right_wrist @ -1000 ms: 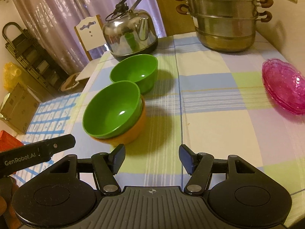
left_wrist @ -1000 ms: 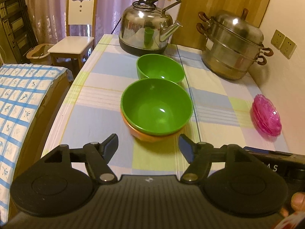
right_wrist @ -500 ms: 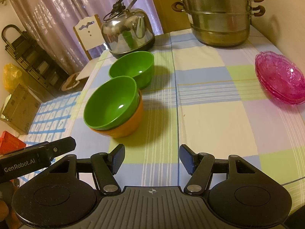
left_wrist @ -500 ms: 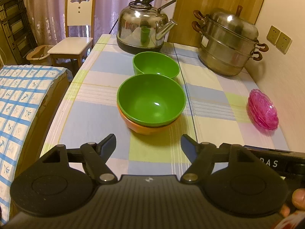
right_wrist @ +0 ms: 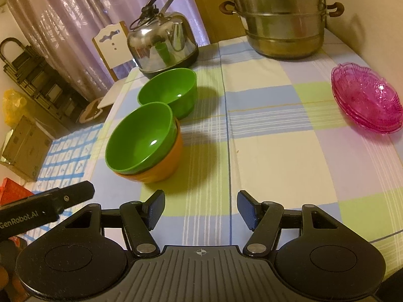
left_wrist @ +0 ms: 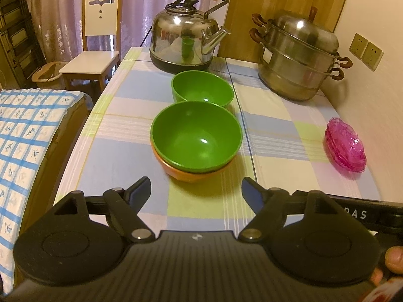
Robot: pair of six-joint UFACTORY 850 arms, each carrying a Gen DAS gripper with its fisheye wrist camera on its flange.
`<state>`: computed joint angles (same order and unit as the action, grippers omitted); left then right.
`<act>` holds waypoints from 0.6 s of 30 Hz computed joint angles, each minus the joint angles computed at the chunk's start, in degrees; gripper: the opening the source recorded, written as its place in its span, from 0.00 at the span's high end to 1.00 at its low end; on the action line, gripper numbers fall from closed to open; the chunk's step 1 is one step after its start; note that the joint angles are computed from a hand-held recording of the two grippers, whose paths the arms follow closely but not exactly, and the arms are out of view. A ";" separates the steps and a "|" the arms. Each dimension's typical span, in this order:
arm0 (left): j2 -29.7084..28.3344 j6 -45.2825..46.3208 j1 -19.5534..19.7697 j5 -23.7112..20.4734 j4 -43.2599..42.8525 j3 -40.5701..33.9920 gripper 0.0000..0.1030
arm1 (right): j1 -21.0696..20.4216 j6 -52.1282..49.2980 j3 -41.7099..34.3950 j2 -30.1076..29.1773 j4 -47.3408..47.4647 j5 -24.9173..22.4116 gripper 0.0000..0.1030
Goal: Organize plates and bowls
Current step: 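Pull both grippers back from the stacked green and orange bowls, then reach both grippers to the smaller green bowl rim and close them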
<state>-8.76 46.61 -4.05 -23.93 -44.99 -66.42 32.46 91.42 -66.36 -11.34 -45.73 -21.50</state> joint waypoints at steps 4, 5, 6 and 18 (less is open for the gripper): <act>-2.30 0.12 0.34 -1.52 0.32 -3.16 0.25 | -1.01 -1.43 -0.71 -0.36 0.65 0.45 0.38; -3.04 -0.15 0.30 -1.71 0.79 -4.13 0.25 | -1.36 -1.97 -0.88 -0.48 0.91 0.74 0.38; -3.88 -0.65 0.22 -1.87 1.65 -5.36 0.25 | -1.75 -2.74 -1.26 -0.69 1.37 0.92 0.38; -17.86 -3.45 0.49 -8.50 5.31 -25.03 0.25 | -8.38 -21.77 -11.93 -7.82 14.65 3.79 0.38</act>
<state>-26.61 43.17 -3.57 -32.42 -39.68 -91.45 24.08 69.66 -78.29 -19.16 -31.08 -17.72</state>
